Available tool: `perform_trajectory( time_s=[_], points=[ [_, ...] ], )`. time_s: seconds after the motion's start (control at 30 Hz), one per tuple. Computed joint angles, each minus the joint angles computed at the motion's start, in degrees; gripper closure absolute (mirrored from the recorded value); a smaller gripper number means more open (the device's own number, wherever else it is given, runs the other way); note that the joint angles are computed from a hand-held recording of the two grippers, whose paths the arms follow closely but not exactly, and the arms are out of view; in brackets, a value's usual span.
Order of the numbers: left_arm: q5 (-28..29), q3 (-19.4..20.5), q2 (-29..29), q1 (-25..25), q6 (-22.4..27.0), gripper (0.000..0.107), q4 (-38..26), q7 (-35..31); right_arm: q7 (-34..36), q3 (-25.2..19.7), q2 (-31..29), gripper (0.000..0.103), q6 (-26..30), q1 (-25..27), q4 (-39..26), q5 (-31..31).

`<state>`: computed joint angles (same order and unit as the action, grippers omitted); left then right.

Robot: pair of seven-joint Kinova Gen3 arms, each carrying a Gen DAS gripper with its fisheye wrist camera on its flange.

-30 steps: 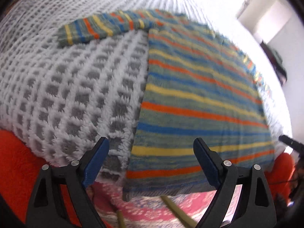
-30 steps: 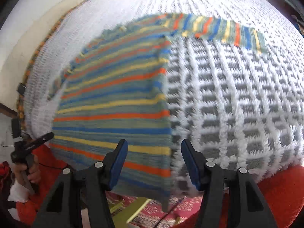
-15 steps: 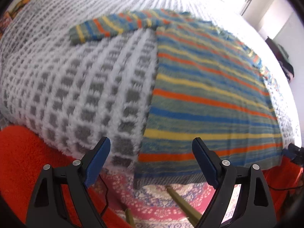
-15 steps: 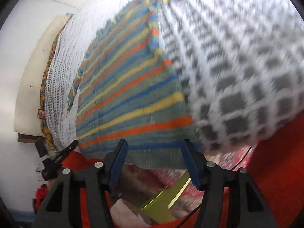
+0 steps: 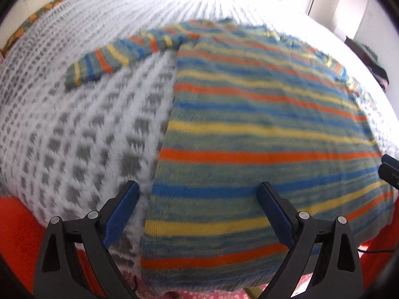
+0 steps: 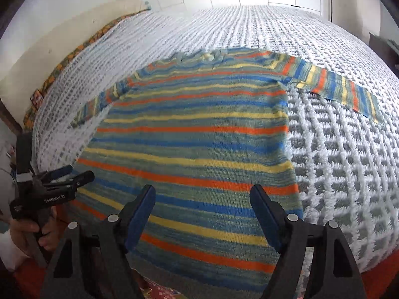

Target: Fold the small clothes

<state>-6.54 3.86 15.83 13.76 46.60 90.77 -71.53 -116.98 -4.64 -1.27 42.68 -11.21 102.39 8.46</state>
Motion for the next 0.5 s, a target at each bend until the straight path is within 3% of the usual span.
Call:
perform_trajectory(
  time_s=[0.1, 0.2, 0.27, 0.5],
  points=[
    [2.4, 0.3, 0.5, -1.5, -0.5, 0.005, 0.5, -1.5, 0.1, -2.4, 3.5, 0.023, 3.3, 2.7, -0.9, -1.5],
    [1.6, 0.1, 1.3, -0.9, 0.8, 0.005, -0.6, -1.3, 4.2, 1.7, 3.7, 0.020, 2.2, 1.7, -0.1, -6.8],
    [0.9, 0.0, 1.8, -0.4, 1.1, 0.005, -0.9, -1.3, 5.7, 1.9, 3.7, 0.018, 1.3, 2.4, 0.5, -8.7],
    [0.1, -0.2, 2.9, 0.4, 1.7, 0.005, -1.8, -0.8, 4.4, 1.5, 3.3, 0.015, 1.6, 1.5, 0.5, -6.7]
  ],
)
